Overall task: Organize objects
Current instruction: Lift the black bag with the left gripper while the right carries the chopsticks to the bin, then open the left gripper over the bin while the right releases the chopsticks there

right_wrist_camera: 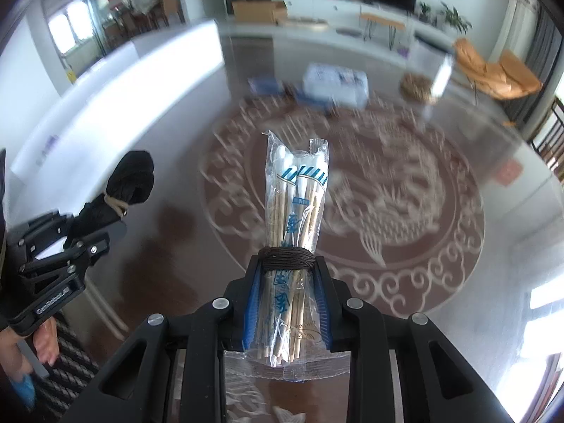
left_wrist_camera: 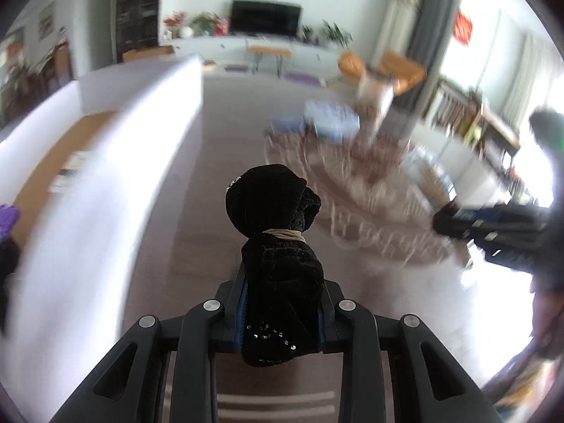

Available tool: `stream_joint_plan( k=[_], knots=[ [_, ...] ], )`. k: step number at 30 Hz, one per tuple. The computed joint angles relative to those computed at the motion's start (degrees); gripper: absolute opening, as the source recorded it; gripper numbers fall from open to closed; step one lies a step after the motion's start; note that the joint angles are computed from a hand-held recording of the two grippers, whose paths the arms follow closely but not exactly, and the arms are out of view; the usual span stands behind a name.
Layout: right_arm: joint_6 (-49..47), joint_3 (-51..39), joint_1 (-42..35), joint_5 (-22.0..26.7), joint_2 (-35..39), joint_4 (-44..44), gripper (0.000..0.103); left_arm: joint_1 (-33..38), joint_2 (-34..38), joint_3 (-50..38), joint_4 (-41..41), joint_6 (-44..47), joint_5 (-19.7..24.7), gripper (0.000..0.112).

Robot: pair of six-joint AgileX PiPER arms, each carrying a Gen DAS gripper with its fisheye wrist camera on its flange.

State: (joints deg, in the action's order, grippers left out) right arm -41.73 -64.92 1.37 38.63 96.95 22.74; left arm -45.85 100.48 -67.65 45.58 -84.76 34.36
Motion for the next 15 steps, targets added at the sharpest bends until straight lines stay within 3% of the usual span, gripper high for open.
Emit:
stream_joint_plan(
  k=[3,6,9,11,13,15],
  knots=[
    [-0.3,-3.4,2.4,3.1,-2.1,3.9,0.028,2.0,-9.4,3.6,2.2,-1.0,2.7,0.028],
    [1.5,-8.1,7.9,6.2,-3.1,7.4,0.028,8.4,-17.6,5.3,0.3,4.8,7.0,0.028],
    [4.9,-15.1,15.5,8.7,-1.0,9.1,0.029,16.1,-21.0,6.0,-3.2,11.9,11.0,0.028],
    [7.4,-19.8,20.8,9.3,1.7,9.5,0.029,23.2,-21.9,7.6,-8.7,18.7,9.7,0.03],
    [9.6,-24.2,26.1,9.2,5.3,9.1,0.03,29.5,-20.4,8.0,-14.3,25.1,10.6,0.041],
    [10.8,-29.6,30.1,10.8,10.7,10.2,0.043,32.9,-18.8,8.8,-15.5,26.5,12.1,0.074]
  ],
)
